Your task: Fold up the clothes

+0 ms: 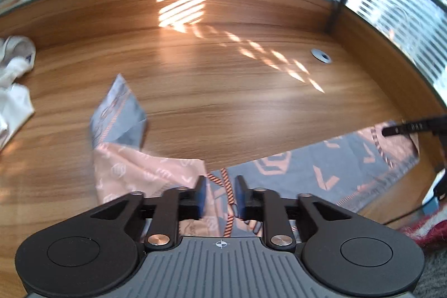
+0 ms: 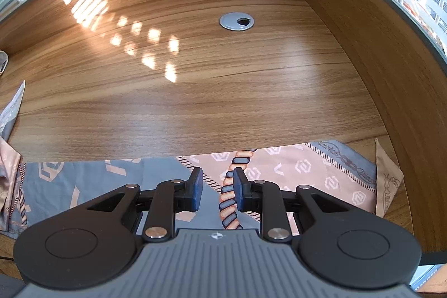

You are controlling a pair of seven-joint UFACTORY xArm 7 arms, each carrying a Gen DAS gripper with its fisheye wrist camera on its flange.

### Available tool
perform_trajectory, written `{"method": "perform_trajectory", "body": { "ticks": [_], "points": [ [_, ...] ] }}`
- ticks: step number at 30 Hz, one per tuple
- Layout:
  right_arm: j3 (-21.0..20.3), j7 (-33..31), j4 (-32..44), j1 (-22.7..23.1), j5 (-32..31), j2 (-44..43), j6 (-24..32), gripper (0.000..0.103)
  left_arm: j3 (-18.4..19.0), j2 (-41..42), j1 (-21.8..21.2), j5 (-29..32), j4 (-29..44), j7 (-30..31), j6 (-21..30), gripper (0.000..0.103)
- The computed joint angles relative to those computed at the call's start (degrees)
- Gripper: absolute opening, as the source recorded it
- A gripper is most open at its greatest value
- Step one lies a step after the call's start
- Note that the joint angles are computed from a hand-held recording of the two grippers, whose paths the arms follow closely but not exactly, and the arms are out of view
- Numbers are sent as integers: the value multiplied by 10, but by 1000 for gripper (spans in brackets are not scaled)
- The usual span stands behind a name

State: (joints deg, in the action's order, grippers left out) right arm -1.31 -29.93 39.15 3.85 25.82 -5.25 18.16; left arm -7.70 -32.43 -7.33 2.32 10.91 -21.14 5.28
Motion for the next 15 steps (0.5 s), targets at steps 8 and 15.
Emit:
{"method": "perform_trajectory", "body": {
  "ticks": [8, 15],
  "points": [
    [-1, -26, 10, 0, 33, 11, 2, 27, -95, -66, 140, 45, -18, -127, 84, 39],
    [2, -66, 21, -1, 70, 20, 50, 28, -39, -108, 145, 93, -47, -132, 149, 43]
  ]
}}
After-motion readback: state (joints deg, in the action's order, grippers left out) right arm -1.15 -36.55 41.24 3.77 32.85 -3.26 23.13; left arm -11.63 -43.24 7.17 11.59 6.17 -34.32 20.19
